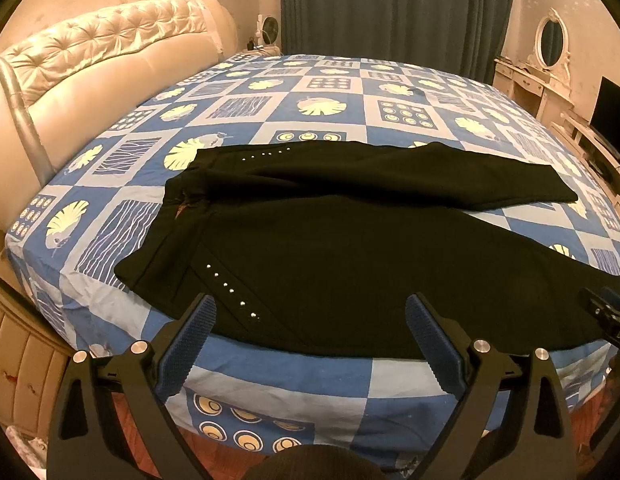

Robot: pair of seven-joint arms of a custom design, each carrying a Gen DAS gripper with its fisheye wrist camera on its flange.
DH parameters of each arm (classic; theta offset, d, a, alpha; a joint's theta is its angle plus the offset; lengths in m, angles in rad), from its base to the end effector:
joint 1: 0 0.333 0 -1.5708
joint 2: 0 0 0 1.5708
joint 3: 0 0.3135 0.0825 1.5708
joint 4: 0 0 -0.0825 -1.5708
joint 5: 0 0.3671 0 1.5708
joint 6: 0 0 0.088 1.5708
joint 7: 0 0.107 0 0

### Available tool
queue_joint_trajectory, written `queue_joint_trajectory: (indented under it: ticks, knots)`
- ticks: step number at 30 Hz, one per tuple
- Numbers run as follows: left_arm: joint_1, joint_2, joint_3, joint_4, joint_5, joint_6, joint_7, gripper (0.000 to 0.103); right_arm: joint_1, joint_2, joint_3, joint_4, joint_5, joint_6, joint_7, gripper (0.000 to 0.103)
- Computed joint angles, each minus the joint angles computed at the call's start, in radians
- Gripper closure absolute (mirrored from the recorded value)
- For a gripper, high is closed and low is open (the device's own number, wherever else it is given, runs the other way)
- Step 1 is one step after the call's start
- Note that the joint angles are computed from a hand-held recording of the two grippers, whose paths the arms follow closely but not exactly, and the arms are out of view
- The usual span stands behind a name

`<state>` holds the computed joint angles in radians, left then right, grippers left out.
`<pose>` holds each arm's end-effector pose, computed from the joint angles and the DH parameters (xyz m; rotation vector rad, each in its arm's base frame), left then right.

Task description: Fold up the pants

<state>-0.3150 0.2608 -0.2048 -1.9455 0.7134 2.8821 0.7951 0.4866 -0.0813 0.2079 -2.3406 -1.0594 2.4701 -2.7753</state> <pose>0.5343 -0.3386 0.4285 -1.4805 2.1119 -0.8109 0.3828 0.3224 0.3946 -1.3450 2.1286 -0.7256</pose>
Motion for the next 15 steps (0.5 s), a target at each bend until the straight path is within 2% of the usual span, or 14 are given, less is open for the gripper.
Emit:
queue_joint_trajectory:
  ticks: [15]
  knots:
    - [0.002,-0.002,-0.009,-0.004,-0.029,0.003,0.039,0.008,0.006,0.015,-0.002,0.009,0.003,0.009,0.0,0.002]
